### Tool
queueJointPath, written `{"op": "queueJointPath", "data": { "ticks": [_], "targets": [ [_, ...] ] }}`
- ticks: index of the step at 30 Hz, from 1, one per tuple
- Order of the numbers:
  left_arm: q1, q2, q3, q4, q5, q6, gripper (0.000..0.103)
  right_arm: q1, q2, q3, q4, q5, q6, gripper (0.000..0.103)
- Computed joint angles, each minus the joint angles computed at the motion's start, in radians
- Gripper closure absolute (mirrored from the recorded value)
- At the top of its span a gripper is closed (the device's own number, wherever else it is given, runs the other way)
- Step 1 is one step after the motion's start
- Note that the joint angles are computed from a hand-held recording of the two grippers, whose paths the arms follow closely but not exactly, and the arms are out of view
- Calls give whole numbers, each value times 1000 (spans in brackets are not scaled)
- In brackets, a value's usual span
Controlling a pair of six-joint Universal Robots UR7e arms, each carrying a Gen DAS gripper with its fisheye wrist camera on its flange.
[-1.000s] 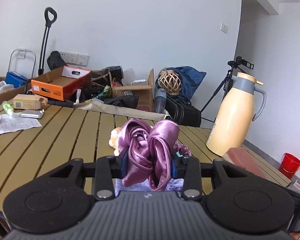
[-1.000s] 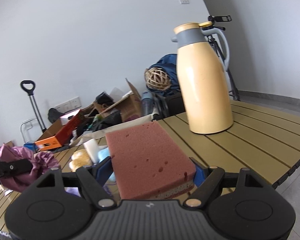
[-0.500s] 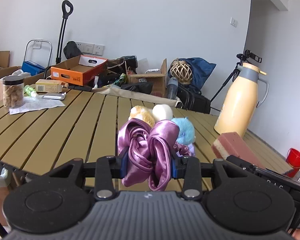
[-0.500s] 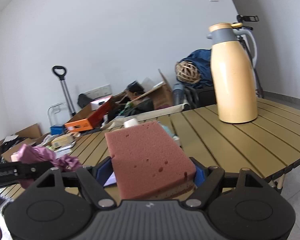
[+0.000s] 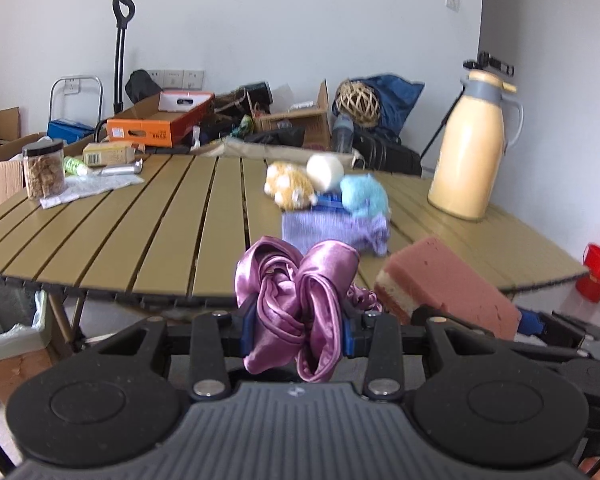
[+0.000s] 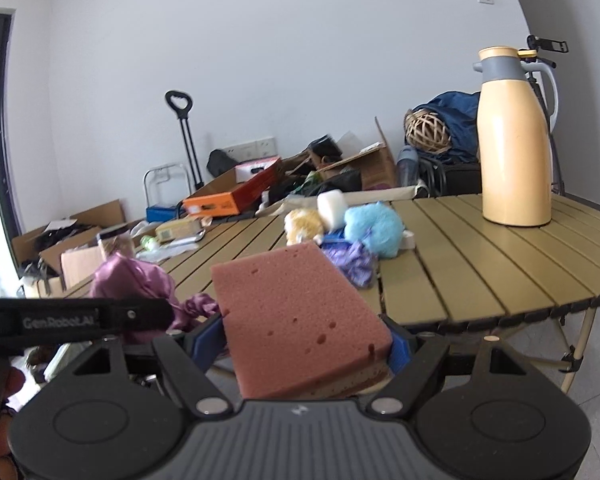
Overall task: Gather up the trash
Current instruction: 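Carry the scrunchies and pink sponge down toward the black bin with both tools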
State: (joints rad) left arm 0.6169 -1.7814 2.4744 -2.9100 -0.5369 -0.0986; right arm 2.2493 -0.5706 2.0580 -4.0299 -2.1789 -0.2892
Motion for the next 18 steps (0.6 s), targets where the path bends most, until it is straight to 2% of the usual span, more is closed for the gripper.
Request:
{"op": "queueJointPath", "data": {
  "ticks": [10, 18],
  "targets": [
    [28, -94, 45, 270, -11, -153, 64, 14, 19, 41, 122, -59, 84, 24],
    [108, -106, 57, 364, -38, -192, 64, 12, 44, 28, 265, -110, 125, 24]
  ]
}}
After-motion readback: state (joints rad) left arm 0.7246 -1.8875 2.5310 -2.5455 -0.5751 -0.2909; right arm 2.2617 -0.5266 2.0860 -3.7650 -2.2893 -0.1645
